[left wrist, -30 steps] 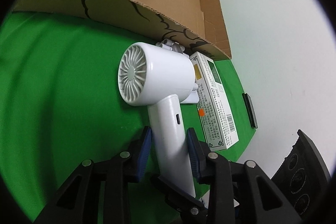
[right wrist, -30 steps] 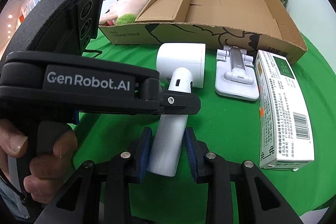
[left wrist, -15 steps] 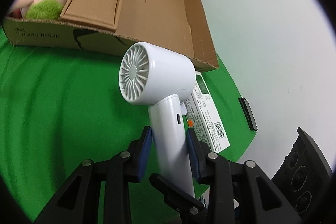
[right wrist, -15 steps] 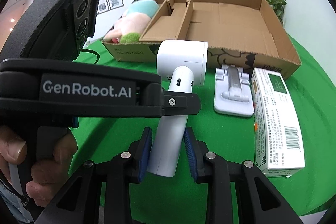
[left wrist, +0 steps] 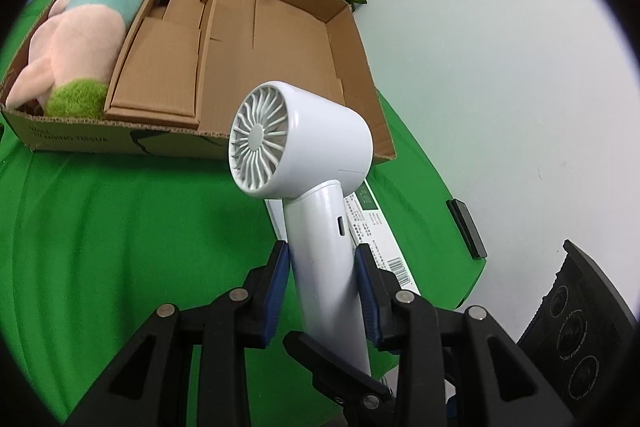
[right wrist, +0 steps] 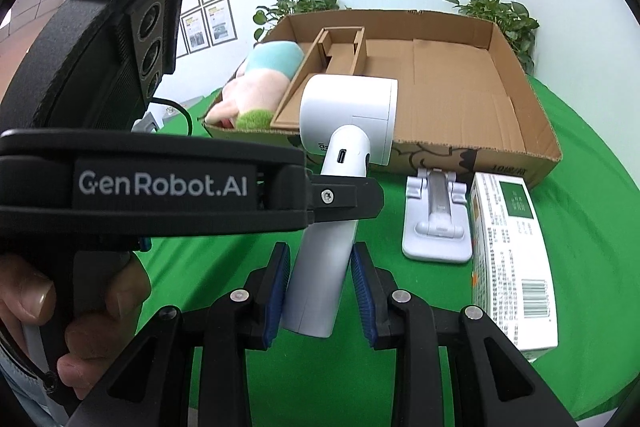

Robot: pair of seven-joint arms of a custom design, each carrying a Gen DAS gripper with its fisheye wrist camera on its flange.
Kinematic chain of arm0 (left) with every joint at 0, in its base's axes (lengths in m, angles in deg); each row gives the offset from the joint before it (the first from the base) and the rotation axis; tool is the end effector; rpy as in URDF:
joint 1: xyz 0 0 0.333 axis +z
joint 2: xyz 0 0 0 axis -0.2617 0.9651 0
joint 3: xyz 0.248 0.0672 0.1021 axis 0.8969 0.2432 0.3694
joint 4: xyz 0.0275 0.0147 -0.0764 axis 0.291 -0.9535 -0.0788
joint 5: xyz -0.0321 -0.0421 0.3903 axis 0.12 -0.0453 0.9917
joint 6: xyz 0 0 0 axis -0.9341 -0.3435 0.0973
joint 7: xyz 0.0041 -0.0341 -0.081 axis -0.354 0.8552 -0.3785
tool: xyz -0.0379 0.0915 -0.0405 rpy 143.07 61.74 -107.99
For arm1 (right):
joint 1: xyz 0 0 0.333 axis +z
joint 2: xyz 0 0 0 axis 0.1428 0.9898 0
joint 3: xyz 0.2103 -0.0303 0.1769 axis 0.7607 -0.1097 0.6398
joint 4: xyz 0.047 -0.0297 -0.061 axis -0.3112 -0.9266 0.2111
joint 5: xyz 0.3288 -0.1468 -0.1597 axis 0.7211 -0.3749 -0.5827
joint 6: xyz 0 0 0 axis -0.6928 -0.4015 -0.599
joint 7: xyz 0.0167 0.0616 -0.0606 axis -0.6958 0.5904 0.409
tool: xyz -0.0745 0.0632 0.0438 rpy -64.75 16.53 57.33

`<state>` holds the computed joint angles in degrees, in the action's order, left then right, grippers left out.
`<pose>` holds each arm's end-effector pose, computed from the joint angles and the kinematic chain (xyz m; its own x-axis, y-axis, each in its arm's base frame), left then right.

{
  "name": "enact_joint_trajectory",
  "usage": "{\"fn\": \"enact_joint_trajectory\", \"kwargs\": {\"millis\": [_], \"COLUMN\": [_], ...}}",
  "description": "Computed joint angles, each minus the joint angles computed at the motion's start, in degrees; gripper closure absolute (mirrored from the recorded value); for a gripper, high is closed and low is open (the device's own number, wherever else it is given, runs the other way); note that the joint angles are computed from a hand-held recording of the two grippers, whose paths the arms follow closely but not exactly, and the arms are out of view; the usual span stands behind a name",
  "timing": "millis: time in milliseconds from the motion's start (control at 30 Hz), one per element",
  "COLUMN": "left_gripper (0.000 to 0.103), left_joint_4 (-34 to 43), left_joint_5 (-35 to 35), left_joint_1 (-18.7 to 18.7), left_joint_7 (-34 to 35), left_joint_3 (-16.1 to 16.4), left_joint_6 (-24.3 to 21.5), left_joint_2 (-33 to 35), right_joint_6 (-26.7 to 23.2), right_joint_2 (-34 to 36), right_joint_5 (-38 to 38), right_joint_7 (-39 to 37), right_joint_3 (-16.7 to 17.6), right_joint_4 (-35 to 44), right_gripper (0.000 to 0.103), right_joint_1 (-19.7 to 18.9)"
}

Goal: Organize objects
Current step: 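Carry the hair dryer over the tray and lower it beside the insert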

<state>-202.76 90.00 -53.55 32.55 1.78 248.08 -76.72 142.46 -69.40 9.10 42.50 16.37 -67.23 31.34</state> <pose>0.4414 -0.2775 0.4286 -0.0379 -0.8282 0.5591 -0.7385 -0.3537 -0.5741 0.4411 0.1483 0.3989 0.6897 -0.7124 -0.1300 -0.5300 -0.3743 -0.7610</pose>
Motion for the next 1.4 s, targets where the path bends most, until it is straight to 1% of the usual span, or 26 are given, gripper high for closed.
{"fn": "enact_joint_trajectory", "kwargs": {"millis": [100,133,233,300,333,400,433,467,567,633,700,767,800,833,900,933,1000,1067,1100,1133,1233,1267,1300,1333,1400], "left_gripper": [0.071,0.071,0.071,0.071,0.071,0.071,0.071,0.071,0.071,0.071,0.071,0.071,0.071,0.071,0.072,0.072,0.071,0.071,0.071,0.071,0.071,0.071,0.071,0.071,0.071], "left_joint_4": [0.2,0.6,1.1,1.6,2.1,3.2,4.1,3.3,3.6,4.6,5.4,6.5,7.3,7.9,8.9,9.0,10.4,11.8,13.0,14.1,17.1,18.3,19.0,19.6,21.2], "left_joint_5": [1.3,2.2,3.5,4.9,5.7,5.9,5.1,4.5,5.2,5.4,6.6,6.8,6.0,5.7,8.5,9.7,6.5,0.0,-2.0,-3.2,-0.9,-3.0,-3.7,-3.5,-1.0], "left_joint_1": [2.3,3.9,4.3,5.8,6.9,7.0,6.0,5.9,8.1,8.6,10.9,11.6,11.1,11.4,15.6,17.0,15.3,12.3,12.2,12.5,15.6,16.1,16.7,17.5,19.2], "left_joint_7": [-0.7,-1.6,-2.2,-2.8,-3.5,-3.4,-2.4,-1.5,-1.4,-0.8,-1.4,-0.9,0.3,0.8,-1.2,-2.4,1.0,7.5,9.8,11.3,10.6,12.8,13.4,13.3,11.3], "left_joint_3": [-1.8,-3.3,-3.2,-4.3,-5.3,-5.1,-4.2,-4.0,-5.7,-5.8,-7.5,-7.7,-6.9,-7.1,-10.6,-11.8,-10.0,-7.3,-7.0,-7.2,-9.4,-9.9,-10.5,-11.1,-12.0], "left_joint_6": [0.1,0.4,0.5,0.5,0.5,0.1,-0.1,-0.1,-0.6,-0.7,-0.7,-0.9,-0.9,-0.9,-1.2,-1.5,-1.6,-1.7,-2.2,-2.6,-4.4,-5.0,-5.4,-5.8,-6.8], "left_joint_2": [-0.3,0.3,0.4,0.5,0.9,1.4,2.0,1.0,0.3,0.7,0.8,1.3,1.9,2.4,2.7,2.4,3.4,4.4,5.1,5.7,6.9,7.6,8.0,8.4,9.3], "right_joint_6": [0.5,0.7,1.2,1.6,1.9,1.9,2.0,2.1,2.3,2.5,2.7,2.8,2.8,2.7,2.5,2.3,1.8,1.8,2.0,1.9,1.6,1.3,0.9,0.7,-0.1], "right_joint_2": [0.0,0.0,0.2,0.5,0.6,0.9,1.0,1.2,1.7,2.2,2.5,3.0,3.4,3.8,4.9,5.6,6.8,8.3,9.0,9.9,12.5,13.2,14.3,15.0,16.5], "right_joint_5": [0.7,0.7,0.8,1.4,1.7,1.8,2.0,2.2,3.3,4.0,4.2,4.7,4.8,4.9,5.0,4.8,4.0,3.2,3.1,2.7,0.6,-0.1,-1.0,-1.7,-3.0], "right_joint_7": [-0.5,-0.6,-0.9,-1.4,-1.7,-1.6,-1.7,-1.9,-2.7,-3.3,-3.5,-4.0,-4.2,-4.3,-4.3,-4.1,-3.7,-3.2,-3.3,-3.0,-0.7,0.1,1.1,2.0,3.6], "right_joint_3": [0.1,0.1,0.2,0.2,0.2,0.2,0.3,0.3,0.3,0.4,0.6,0.6,0.7,0.7,0.8,0.9,1.2,1.6,1.8,2.0,2.6,2.7,2.9,3.1,3.5], "right_joint_4": [0.5,0.7,1.3,1.9,2.1,2.5,2.9,3.2,4.4,5.4,6.2,7.2,7.9,8.6,10.1,11.0,12.8,15.0,16.1,17.4,21.0,22.1,23.5,24.5,26.4], "right_gripper": [0.073,0.073,0.073,0.073,0.073,0.073,0.073,0.073,0.073,0.074,0.074,0.074,0.074,0.074,0.074,0.074,0.074,0.074,0.074,0.074,0.074,0.074,0.074,0.074,0.074], "right_joint_1": [0.3,0.3,0.4,0.6,0.7,0.7,0.7,0.8,0.9,0.9,0.9,0.8,0.8,0.7,0.5,0.3,0.0,-0.3,-0.4,-0.5,-1.2,-1.5,-1.7,-2.0,-2.5]}}
